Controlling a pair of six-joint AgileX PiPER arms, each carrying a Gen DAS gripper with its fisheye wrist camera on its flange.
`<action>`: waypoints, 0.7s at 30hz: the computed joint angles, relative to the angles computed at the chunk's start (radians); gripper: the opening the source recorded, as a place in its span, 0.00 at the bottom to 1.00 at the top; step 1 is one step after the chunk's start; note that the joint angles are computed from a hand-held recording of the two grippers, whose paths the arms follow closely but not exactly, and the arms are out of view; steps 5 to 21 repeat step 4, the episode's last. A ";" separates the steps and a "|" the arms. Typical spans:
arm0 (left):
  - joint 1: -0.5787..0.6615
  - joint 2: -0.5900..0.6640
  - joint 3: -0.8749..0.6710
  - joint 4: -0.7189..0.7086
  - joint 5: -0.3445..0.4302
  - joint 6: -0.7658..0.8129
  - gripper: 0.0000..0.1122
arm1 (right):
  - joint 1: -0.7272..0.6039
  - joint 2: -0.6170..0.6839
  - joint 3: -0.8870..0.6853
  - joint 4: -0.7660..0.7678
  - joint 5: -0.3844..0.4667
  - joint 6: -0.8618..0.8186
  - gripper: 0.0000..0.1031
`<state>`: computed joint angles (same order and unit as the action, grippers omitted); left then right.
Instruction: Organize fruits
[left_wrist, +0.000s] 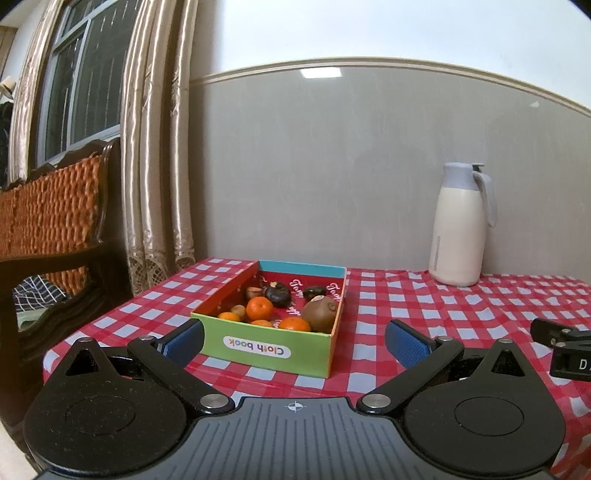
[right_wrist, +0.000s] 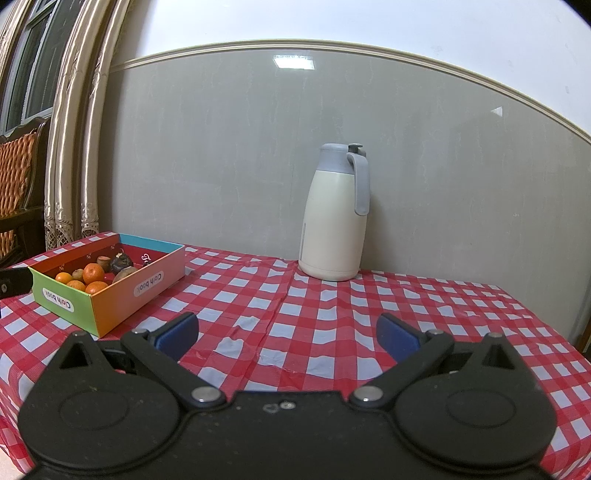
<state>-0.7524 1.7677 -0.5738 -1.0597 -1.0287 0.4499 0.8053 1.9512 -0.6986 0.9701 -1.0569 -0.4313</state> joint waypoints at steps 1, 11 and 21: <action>0.003 -0.001 0.000 0.005 0.004 -0.003 0.92 | 0.002 0.002 0.000 0.001 -0.001 0.001 1.00; 0.003 0.001 -0.002 0.003 0.007 -0.001 0.92 | 0.001 0.001 0.000 0.000 -0.001 0.001 1.00; 0.003 0.001 -0.002 0.003 0.007 -0.001 0.92 | 0.001 0.001 0.000 0.000 -0.001 0.001 1.00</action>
